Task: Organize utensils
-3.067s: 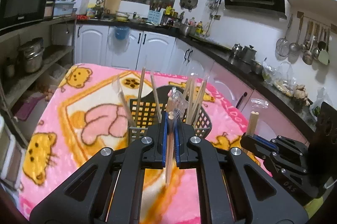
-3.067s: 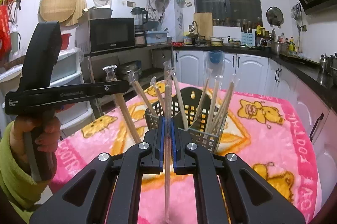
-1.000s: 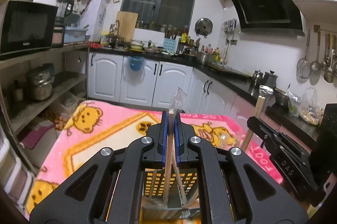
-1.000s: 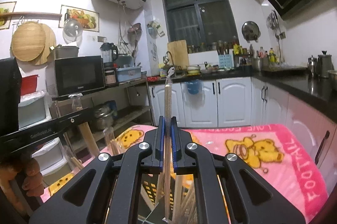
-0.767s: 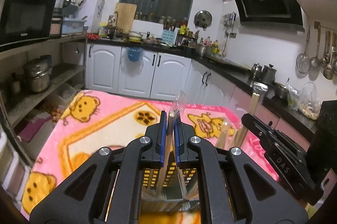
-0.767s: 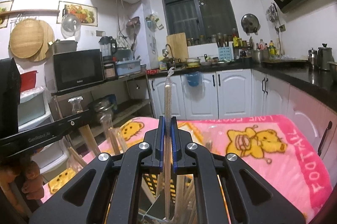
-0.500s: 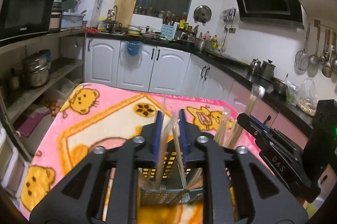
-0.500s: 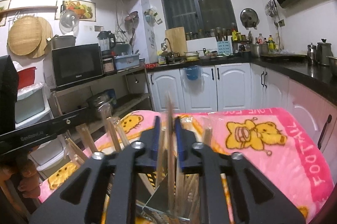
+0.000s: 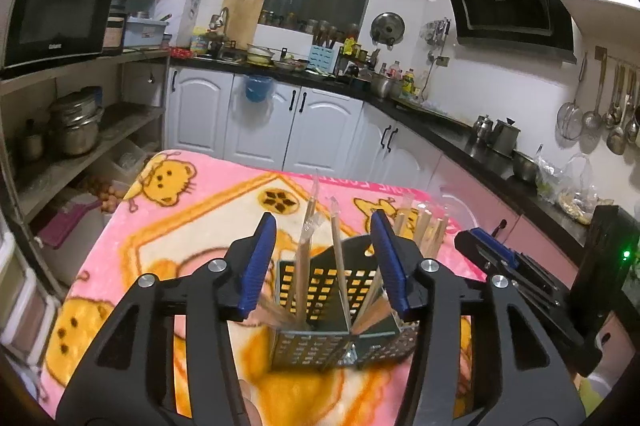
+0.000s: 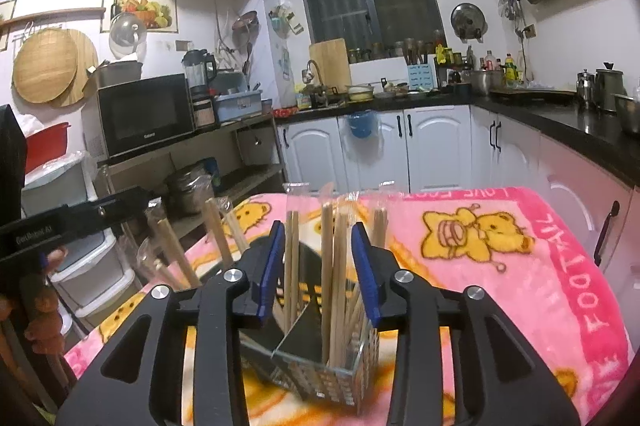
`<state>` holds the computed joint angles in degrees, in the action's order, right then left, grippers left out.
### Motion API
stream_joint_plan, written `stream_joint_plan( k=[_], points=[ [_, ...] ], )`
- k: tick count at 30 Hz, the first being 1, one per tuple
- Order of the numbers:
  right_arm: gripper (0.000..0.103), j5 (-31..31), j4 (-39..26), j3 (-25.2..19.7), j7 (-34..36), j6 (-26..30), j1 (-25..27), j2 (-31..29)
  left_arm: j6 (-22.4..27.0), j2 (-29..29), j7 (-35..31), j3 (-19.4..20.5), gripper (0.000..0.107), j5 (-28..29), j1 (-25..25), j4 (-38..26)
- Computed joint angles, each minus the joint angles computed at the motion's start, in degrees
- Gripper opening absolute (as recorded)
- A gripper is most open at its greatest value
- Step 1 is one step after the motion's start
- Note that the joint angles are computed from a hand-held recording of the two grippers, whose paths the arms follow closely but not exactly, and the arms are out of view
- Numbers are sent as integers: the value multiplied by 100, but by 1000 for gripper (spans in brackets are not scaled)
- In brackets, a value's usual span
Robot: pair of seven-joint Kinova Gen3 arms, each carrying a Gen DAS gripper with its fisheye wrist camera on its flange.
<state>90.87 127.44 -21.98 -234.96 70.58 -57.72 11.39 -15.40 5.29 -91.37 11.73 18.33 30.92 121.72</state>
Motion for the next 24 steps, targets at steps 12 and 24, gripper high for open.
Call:
stream_joint_plan(
  k=[12,24],
  points=[
    [46,-592,-2,-206,160,197,-449,-71,79,-375,201,199,74,-120,-123,429],
    [69,-1038,18,-328,-250,282,-985,94,155,-401,-226,295,92,327,-72,801]
  ],
)
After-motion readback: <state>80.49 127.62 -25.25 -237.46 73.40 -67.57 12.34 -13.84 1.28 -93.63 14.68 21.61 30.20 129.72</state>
